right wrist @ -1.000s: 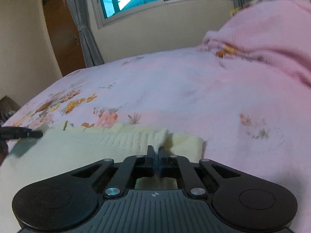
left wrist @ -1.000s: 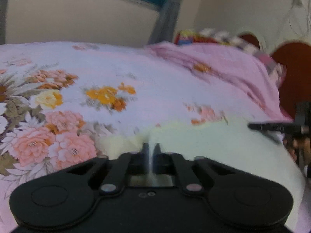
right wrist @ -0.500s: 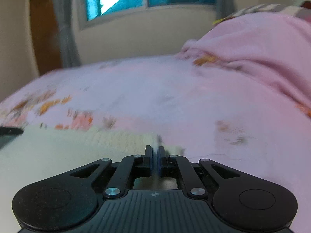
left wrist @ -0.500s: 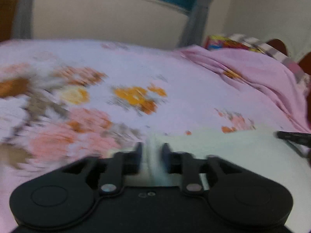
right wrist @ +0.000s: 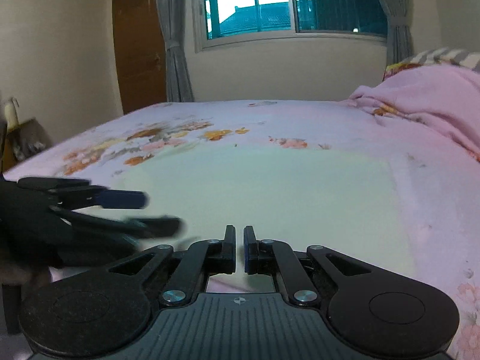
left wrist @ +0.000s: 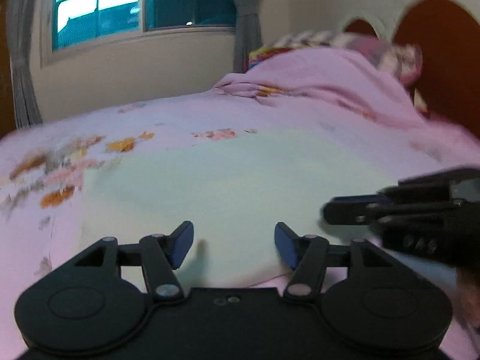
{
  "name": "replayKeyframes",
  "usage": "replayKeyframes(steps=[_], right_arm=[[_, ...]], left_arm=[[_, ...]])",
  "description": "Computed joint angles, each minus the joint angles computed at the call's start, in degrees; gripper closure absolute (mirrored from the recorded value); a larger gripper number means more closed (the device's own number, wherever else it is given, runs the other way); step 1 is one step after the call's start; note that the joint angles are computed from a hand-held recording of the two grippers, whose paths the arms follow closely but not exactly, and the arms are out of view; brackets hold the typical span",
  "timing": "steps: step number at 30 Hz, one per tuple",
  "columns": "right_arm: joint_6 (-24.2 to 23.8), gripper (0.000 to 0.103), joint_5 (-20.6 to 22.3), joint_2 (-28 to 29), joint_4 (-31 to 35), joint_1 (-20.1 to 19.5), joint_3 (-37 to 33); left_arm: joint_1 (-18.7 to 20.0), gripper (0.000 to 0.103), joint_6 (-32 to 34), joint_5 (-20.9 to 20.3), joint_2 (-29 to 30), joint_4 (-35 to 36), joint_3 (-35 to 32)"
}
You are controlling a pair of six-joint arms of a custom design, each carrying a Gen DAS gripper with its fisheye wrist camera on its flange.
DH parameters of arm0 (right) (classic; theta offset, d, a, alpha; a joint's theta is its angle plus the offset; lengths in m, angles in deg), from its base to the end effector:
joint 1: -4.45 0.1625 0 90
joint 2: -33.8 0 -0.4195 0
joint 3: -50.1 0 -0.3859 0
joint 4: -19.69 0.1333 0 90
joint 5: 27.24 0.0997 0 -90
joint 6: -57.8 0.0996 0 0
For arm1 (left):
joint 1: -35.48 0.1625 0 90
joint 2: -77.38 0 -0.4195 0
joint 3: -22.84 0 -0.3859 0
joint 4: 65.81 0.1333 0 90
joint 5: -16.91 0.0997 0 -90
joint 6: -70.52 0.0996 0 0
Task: Fold small clothes
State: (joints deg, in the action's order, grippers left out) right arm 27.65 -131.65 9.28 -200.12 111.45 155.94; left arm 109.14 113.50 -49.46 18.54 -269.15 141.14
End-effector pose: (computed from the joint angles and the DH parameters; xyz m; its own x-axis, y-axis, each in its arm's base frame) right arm 0.2728 -0.5212 -0.0342 -0.7507 -0.4091 0.5187 -0.6601 0.4953 -0.5647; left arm 0.0127 -0.5723 0.2159 -0.5968 0.3469 -0.7236 0.7828 0.4499 -0.4299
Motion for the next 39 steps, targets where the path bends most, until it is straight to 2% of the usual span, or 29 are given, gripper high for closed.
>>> replayKeyframes(steps=[1,2,3,5,7,8,10,11,13,15,18,22,25,27,29,31,32,33,34,36,38,39], right_arm=[[-0.8,0.1,-1.0,0.7,1.1,0.3,-0.7],[-0.9,0.1,-3.9,1.2,4.6,0.5,-1.9],[0.1,0.1,-5.7,1.6,7.8,0.1,-2.9],[2.5,0.1,-5.3,0.3,9.8,0.0,-2.6],[2.0,0.1,-5.7,-0.2,7.3,0.7,-2.1],[1.9,0.1,-3.6,-0.4,5.3,0.5,-1.8],[3.9,0.1,-2.4,-0.2,6.4,0.5,-2.4],[3.7,0.1,-2.8,0.6,8.7,0.6,-3.7],[2.9,0.1,-5.7,2.4,11.5,0.7,-5.8],[3.9,0.1,-5.0,1.6,12.1,0.6,-5.2],[4.0,0.1,-5.3,0.5,12.6,0.5,-4.4],[4.6,0.1,-4.5,0.2,8.5,1.3,-3.5],[4.2,0.1,-8.7,1.4,12.0,1.6,-5.2],[3.9,0.1,-8.7,1.7,12.2,1.4,-5.6],[4.0,0.1,-8.3,0.8,9.5,1.9,-4.6],[2.4,0.1,-5.8,0.3,5.2,1.7,-2.8],[2.4,0.1,-6.2,0.4,5.2,1.6,-2.9],[2.7,0.1,-8.9,1.0,7.6,1.4,-4.0],[2.7,0.1,-10.1,1.4,9.1,0.6,-4.5],[4.9,0.1,-8.5,0.0,7.9,-0.2,-2.7],[2.4,0.1,-10.1,-0.3,0.4,0.1,-0.6],[1.3,0.1,-9.3,-0.5,-2.6,-0.3,0.4]], left_arm=[[-0.8,0.043,-0.1,3.7,1.6,-0.1,-0.9],[-0.5,0.041,-0.5,7.1,3.8,2.3,-2.8],[-0.2,0.04,-2.9,8.0,3.9,4.8,-3.5],[0.2,0.041,-6.9,6.6,1.8,7.7,-3.8],[-0.5,0.043,-4.8,6.1,0.5,2.6,-2.2],[-0.5,0.042,-4.2,5.5,0.2,1.7,-1.8],[0.1,0.042,-5.9,5.5,0.5,4.8,-2.8],[0.5,0.042,-5.9,6.3,1.4,6.6,-3.6],[1.6,0.038,-4.7,5.9,3.2,5.1,-4.0],[1.7,0.037,-5.9,5.8,2.2,7.3,-4.5],[1.4,0.037,-5.9,6.5,1.7,7.1,-4.0],[0.7,0.038,-5.9,7.7,2.0,5.1,-3.1],[0.2,0.038,-5.4,8.6,2.2,2.5,-1.5],[0.0,0.037,-5.8,8.9,1.5,3.2,-1.2],[-0.5,0.039,-5.8,9.3,0.4,0.7,-0.1],[-0.2,0.038,-3.9,9.4,0.2,-1.9,0.4],[0.0,0.037,-4.2,11.3,0.5,0.0,-0.2],[0.8,0.036,-5.4,11.1,0.2,1.6,-0.6],[1.7,0.036,-7.5,9.0,-0.8,2.5,-0.5],[2.3,0.036,-9.4,9.2,-3.1,4.1,-0.1],[3.1,0.036,-6.7,10.3,-3.9,-0.4,0.8],[4.0,0.035,-5.2,11.8,-3.7,-1.9,0.5]])
